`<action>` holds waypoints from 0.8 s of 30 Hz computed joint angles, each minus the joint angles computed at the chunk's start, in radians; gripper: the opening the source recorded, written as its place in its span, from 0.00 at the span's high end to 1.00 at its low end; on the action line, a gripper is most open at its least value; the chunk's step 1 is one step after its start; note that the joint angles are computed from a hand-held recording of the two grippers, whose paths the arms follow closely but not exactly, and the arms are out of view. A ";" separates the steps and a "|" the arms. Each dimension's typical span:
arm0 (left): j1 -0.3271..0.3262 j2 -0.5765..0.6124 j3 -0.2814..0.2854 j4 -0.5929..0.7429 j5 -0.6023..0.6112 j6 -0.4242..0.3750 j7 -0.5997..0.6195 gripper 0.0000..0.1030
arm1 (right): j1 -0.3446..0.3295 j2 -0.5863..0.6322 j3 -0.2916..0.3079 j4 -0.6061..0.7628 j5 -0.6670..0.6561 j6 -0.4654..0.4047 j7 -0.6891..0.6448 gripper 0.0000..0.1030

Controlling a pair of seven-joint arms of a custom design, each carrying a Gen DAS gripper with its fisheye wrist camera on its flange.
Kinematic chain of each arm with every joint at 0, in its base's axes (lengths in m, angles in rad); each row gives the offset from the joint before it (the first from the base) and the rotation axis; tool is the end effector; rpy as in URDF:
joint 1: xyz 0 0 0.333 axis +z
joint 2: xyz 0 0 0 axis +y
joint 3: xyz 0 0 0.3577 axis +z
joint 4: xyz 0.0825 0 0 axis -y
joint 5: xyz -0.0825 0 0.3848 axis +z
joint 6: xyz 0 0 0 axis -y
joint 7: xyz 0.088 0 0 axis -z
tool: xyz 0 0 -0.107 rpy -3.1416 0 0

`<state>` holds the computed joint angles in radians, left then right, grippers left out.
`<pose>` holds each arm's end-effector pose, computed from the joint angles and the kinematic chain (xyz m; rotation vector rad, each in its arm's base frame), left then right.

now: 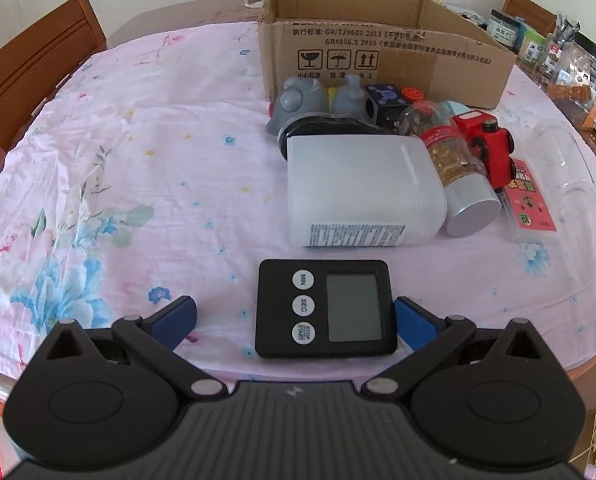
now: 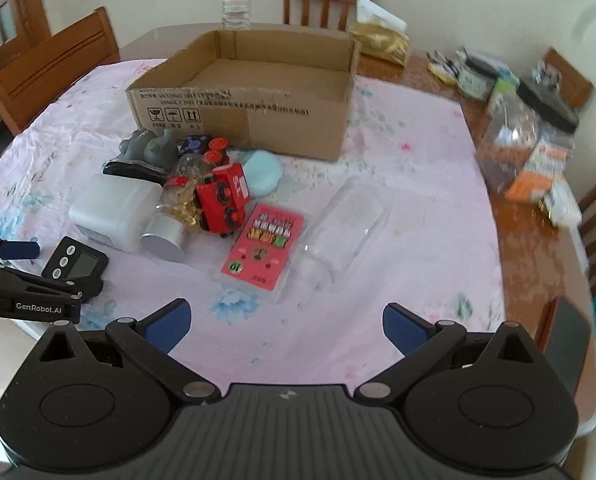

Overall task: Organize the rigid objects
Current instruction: 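Move the left tool to the black timer while the right tool approaches the clear jar, then close the left tool on the black timer while the right tool grasps the clear jar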

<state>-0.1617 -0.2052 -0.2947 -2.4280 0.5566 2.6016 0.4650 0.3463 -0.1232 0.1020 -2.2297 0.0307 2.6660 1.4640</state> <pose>0.4281 -0.2273 0.4577 -2.0823 1.6787 -0.4703 0.4883 0.2361 0.5283 -2.3000 1.3110 -0.4282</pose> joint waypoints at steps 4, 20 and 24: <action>0.003 -0.001 -0.009 -0.001 0.017 -0.006 -0.035 0.00 | 0.018 0.040 -0.040 0.050 0.152 -0.012 -0.232 0.00; -0.033 0.015 -0.037 0.041 0.110 -0.141 -0.298 0.00 | -0.159 0.421 0.015 0.550 0.469 -0.428 -0.848 0.00; -0.047 0.018 -0.026 0.046 0.102 -0.153 -0.298 0.00 | -0.160 0.378 0.015 0.504 0.448 -0.460 -0.887 0.00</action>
